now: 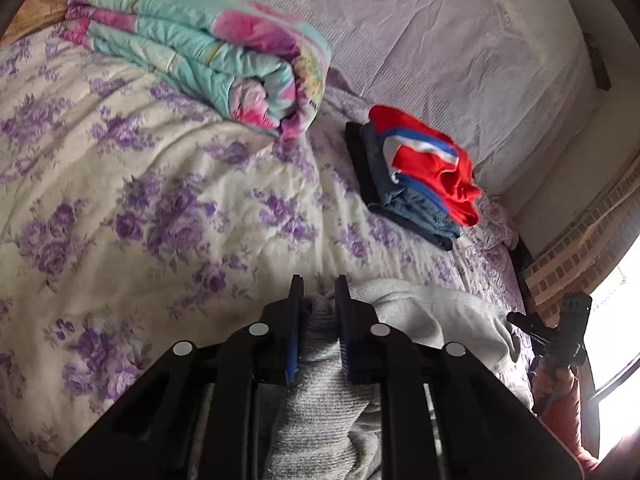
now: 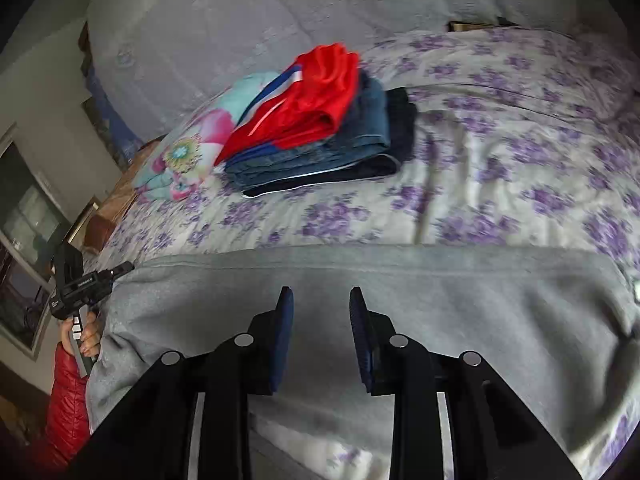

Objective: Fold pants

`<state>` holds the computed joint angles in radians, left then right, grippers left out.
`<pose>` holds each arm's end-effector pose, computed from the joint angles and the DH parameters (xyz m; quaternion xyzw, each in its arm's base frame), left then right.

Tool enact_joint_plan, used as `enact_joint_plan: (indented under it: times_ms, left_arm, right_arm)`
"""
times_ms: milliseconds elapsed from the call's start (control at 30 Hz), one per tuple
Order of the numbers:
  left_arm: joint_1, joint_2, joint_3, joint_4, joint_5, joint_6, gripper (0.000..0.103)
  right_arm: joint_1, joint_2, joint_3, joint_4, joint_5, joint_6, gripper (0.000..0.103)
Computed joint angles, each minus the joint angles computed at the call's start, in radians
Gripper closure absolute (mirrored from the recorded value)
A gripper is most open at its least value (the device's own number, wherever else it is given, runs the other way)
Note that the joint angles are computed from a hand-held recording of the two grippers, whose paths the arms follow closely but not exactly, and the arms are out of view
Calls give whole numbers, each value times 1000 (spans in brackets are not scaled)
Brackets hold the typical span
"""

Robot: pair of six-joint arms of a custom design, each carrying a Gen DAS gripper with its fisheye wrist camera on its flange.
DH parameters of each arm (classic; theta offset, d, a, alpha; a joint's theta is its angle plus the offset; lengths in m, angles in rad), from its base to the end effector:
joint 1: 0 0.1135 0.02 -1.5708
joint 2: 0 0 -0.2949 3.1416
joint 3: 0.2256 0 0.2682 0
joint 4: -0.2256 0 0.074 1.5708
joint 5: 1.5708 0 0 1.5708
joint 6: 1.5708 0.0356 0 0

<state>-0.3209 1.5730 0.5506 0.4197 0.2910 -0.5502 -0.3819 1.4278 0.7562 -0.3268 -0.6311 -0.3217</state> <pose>0.2788 -0.1034 0.1553 -0.0332 0.8777 -0.3106 0.3633 0.2636 -0.0832 0.2033 -0.0601 0.9142 0.1870 0.3545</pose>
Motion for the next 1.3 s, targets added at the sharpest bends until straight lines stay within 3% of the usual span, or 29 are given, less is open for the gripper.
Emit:
enact_joint_plan:
  times_ms: [100,133,333,400,467,533,567,600,633,667,700,833,933,1067,1167,1300]
  left_arm:
    - [-19,-10,21,2,-106,33,103]
    - [-14,-1,38,1,-113,23,103]
    - [96,121,106,-33,118,-39,103]
    - [113,111,105,-78,172,-15,92]
    - [120,98,114,-151,192,34,30]
    - [114,96,115,-180,198,71,24]
    - [104,95,115,-183,183,84,25]
    - [92,100,124,-197,171,94,27]
    - [76,106,132,-208,152,110,43]
    - [56,109,141,-221,129,131,70]
    - [40,107,146,-221,121,149,81]
    - [-52,-5,63,-118,-66,156,88]
    - [-91,-76,-13,-19,-164,97,88]
    - [-144,-77,-37,7,-317,-14,88]
    - [-130,-66,-59,56,-332,-90,89]
    - [-102,-35,-32,61,-310,-95,92]
  right_arm:
    - [139,67,59,61,102,-9,66]
    - [172,103,88,70,126,-23,64]
    - [273,308,236,14,210,-134,53]
    - [302,321,214,26,244,-197,45]
    - [325,302,147,97,289,-276,41]
    - [336,280,100,154,314,-290,42]
    - [335,266,88,161,310,-278,53]
    - [335,247,68,189,329,-258,77]
    - [324,231,61,188,313,-246,86]
    - [314,210,50,191,299,-227,94]
    - [311,182,27,213,304,-211,99]
    - [300,144,-5,302,310,-144,99]
    - [297,200,44,334,292,-46,99]
    - [314,265,46,395,287,3,99]
    - [299,274,70,363,258,13,99]
    - [294,242,85,321,258,3,99]
